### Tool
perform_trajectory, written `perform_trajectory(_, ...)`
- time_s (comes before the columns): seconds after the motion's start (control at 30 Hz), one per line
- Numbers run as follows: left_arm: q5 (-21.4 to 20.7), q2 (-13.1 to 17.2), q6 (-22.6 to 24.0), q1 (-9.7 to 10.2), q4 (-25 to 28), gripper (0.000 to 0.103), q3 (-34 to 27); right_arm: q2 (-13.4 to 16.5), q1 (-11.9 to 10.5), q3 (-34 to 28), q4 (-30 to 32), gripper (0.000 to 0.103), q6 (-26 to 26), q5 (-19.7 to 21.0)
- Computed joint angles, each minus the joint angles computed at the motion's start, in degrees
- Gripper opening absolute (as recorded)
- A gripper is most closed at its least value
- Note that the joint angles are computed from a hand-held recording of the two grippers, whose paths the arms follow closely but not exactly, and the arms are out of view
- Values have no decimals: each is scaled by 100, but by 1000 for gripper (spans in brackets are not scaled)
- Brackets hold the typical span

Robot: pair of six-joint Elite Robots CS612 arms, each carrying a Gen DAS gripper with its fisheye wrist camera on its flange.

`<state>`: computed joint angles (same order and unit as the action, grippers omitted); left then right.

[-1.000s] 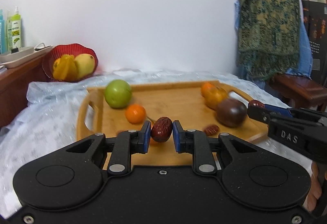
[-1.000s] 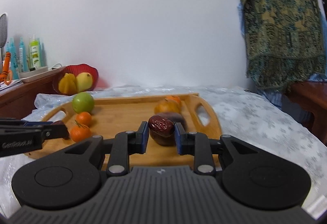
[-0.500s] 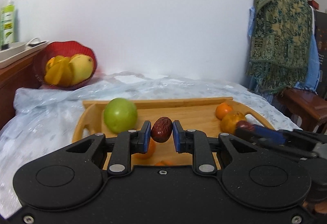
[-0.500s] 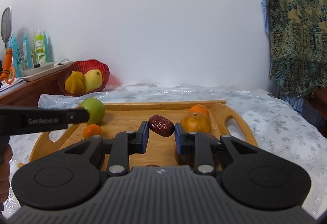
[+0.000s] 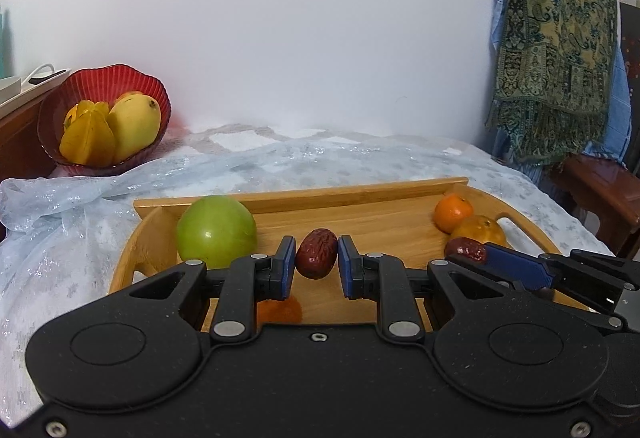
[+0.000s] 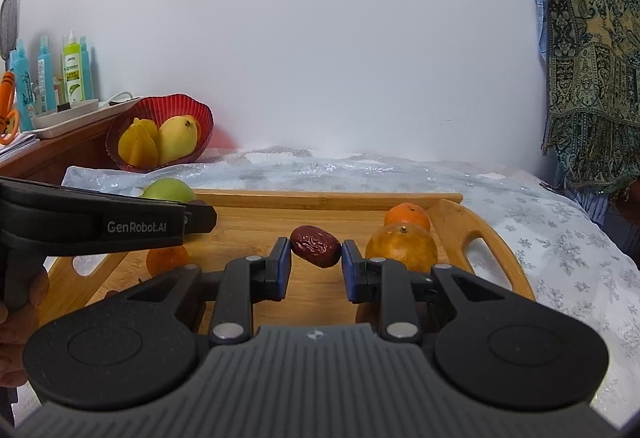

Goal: Organize fruits
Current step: 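Carry both red dates over the wooden tray with both grippers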

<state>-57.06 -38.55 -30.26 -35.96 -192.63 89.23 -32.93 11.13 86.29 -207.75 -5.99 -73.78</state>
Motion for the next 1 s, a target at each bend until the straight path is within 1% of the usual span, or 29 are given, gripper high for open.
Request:
perform_trajectory(0.33, -41, 19, -141, 122, 92, 21, -112, 76, 38, -229, 178, 31, 45, -82)
perform_trajectory(0.5, -66, 38, -234, 171, 271, 21, -218, 127, 55, -391, 336, 31, 89, -118)
perform_trajectory(0.73, -232, 95, -375, 201, 511, 21, -337, 145, 69, -516, 714, 31, 2, -162)
perform_trajectory(0.93, -354, 116, -318, 200, 749, 21, -409, 113, 79, -518, 980, 31, -161, -165)
perform_trajectory(1.0, -429, 103, -370, 212, 840, 21, -413, 98, 84, -512, 1058, 31, -208, -169)
